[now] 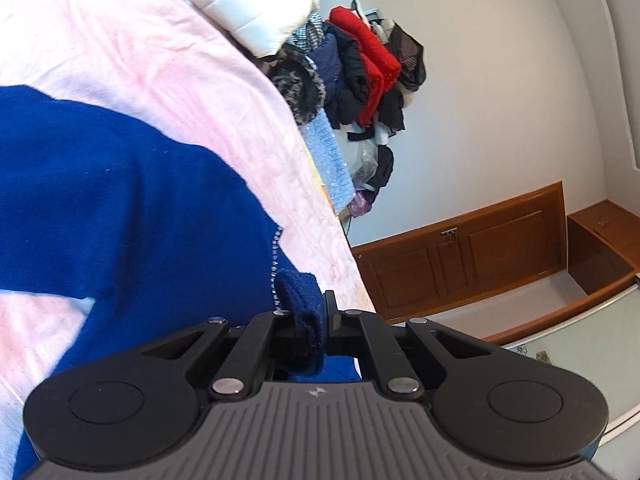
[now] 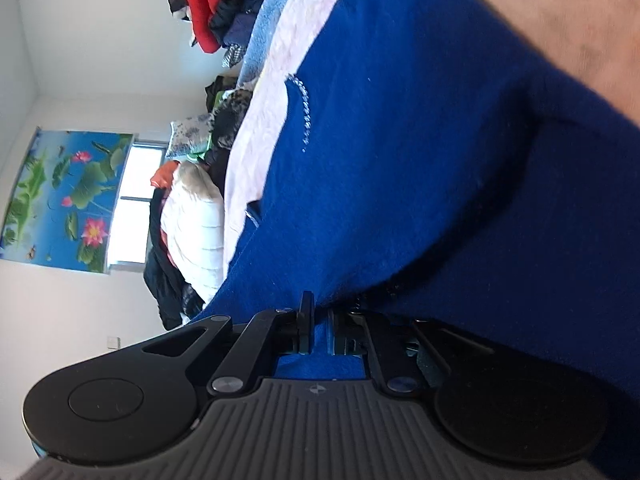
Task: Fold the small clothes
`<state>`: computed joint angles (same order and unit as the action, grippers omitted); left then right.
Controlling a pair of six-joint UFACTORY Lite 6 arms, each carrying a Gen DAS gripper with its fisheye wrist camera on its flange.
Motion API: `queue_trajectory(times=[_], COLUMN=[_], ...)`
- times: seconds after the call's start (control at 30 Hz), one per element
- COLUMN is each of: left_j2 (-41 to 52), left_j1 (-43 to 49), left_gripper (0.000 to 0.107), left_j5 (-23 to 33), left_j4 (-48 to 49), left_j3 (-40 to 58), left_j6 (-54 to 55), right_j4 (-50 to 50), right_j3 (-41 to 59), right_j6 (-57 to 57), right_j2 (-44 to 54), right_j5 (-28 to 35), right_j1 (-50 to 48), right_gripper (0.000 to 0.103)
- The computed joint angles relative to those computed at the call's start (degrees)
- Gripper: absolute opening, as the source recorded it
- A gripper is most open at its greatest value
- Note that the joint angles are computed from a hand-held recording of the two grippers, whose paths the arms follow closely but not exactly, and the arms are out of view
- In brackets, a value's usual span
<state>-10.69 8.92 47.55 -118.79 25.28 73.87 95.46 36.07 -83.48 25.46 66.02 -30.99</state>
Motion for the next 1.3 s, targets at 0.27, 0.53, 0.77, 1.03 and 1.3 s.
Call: queue_trajectory(times=[0.27, 0.53, 0.77, 1.03, 1.3], left_j2=[4.5, 6.0, 10.7, 7.3, -3.7], left_j1=[1.4, 1.8, 1.5, 6.4, 1.5], left_gripper=[0.004, 0.004, 0.004, 0.025, 0.065], left_j5=[2.3, 0.7, -11.7, -18.2, -18.7], left_j4=[0.0, 1.2, 23.4, 53.0, 50.9], left_j3=[1.2, 2.2, 13.8, 19.6, 10.8], left_j6=[2.1, 1.4, -17.5, -41.8, -34.8], right_j4=[-19.8, -16.6, -18.7, -13.8, -3.7], right_j3=[0.9, 8.8, 9.1, 10.2, 0.1], right_j6=[0.1, -4.2, -11.3, -11.4, -21.9], right_j2=[-12.6, -17.3, -18.3, -17.1, -32.2], right_j5=[3.3, -27.0, -29.3, -32.4, -31.1], right_j1=[-13.4, -7.6, -2.6, 0.4, 7.9], right_gripper=[0.067, 0.069, 0.006, 0.023, 0.045])
